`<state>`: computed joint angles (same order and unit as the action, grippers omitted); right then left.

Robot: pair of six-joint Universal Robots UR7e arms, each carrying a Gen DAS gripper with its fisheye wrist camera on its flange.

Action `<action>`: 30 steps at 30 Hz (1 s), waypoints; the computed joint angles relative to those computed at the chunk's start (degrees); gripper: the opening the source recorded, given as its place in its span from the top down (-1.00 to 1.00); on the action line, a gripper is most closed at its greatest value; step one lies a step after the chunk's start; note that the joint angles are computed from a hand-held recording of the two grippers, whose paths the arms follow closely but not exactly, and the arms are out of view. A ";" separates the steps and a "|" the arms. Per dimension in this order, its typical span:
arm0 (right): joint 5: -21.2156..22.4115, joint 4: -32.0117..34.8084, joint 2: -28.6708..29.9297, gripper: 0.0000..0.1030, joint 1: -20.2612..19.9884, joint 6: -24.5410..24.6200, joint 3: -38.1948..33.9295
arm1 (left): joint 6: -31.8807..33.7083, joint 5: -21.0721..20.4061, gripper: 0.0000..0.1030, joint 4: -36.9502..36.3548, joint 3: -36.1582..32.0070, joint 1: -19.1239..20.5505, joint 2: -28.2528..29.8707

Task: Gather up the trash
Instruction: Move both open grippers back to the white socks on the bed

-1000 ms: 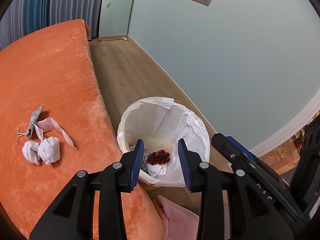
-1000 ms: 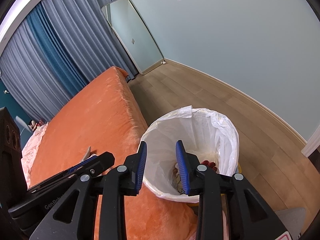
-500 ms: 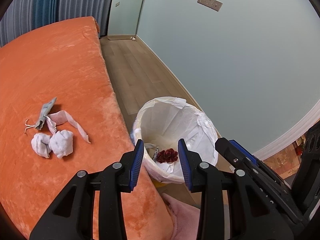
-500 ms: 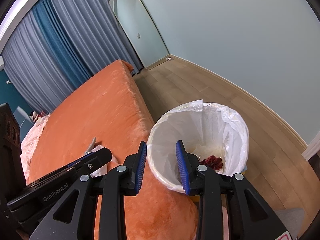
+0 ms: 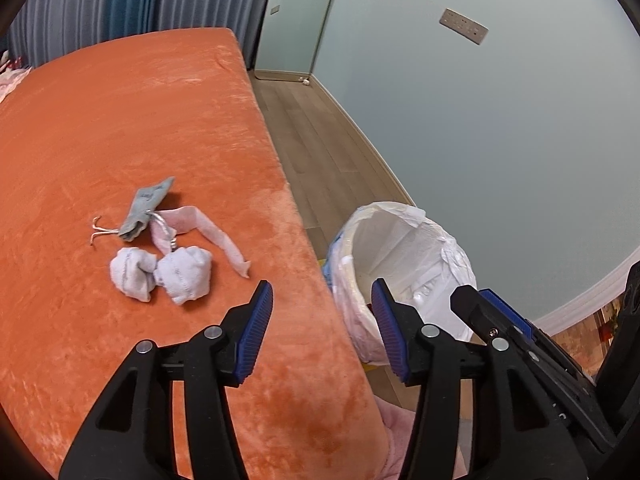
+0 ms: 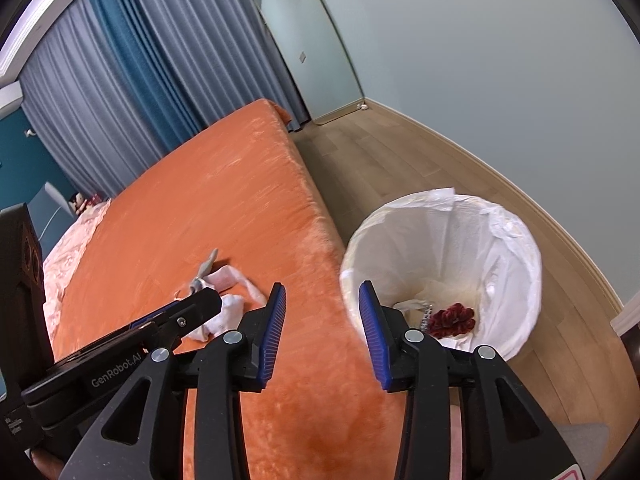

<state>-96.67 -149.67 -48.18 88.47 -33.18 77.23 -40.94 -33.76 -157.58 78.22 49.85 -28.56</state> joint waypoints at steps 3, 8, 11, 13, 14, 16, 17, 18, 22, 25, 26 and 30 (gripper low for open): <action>-0.20 0.06 0.57 0.24 0.65 -0.40 0.31 | -0.99 0.61 0.04 -0.72 2.54 0.19 -1.67; -0.68 -0.27 1.49 0.16 1.71 -0.87 0.97 | -2.87 1.30 -0.02 -1.98 6.41 0.76 -4.12; -1.29 -0.73 2.16 0.15 2.26 -1.43 1.54 | -4.44 1.67 -0.07 -2.58 8.84 1.22 -5.63; -1.79 -0.87 2.76 0.11 2.59 -1.75 1.85 | -5.71 1.89 -0.14 -2.67 10.58 1.70 -6.77; -2.00 -1.08 2.81 0.07 2.73 -1.89 2.31 | -6.58 2.21 -0.17 -2.49 11.53 1.98 -7.38; -2.51 -1.52 3.38 0.04 3.06 -2.27 2.89 | -7.98 2.45 -0.19 -2.33 13.24 2.60 -8.47; -2.74 -1.50 3.72 0.03 3.23 -2.35 2.92 | -8.88 2.42 -0.20 -2.18 14.22 2.97 -9.15; -3.04 -1.36 4.19 0.03 3.39 -2.38 2.90 | -9.56 2.40 -0.20 -2.05 14.95 3.29 -9.69; -4.09 -0.65 6.27 0.01 4.18 -2.40 2.33 | -12.25 2.35 -0.27 -1.63 17.49 4.93 -11.60; -5.16 -0.19 8.30 0.00 4.70 -2.38 1.34 | -12.97 1.82 -0.28 -1.71 18.46 6.50 -12.42; -5.50 0.19 9.05 0.00 4.82 -2.25 0.71 | -13.06 1.67 -0.28 -1.70 18.68 6.87 -12.63; -6.64 1.51 12.06 0.00 5.29 -1.40 -1.55 | -12.86 0.38 -0.28 -1.71 18.47 8.86 -12.78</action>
<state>-103.31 -148.16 -36.12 93.76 -34.59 75.67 -53.80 -33.38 -159.29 96.68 58.71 -41.35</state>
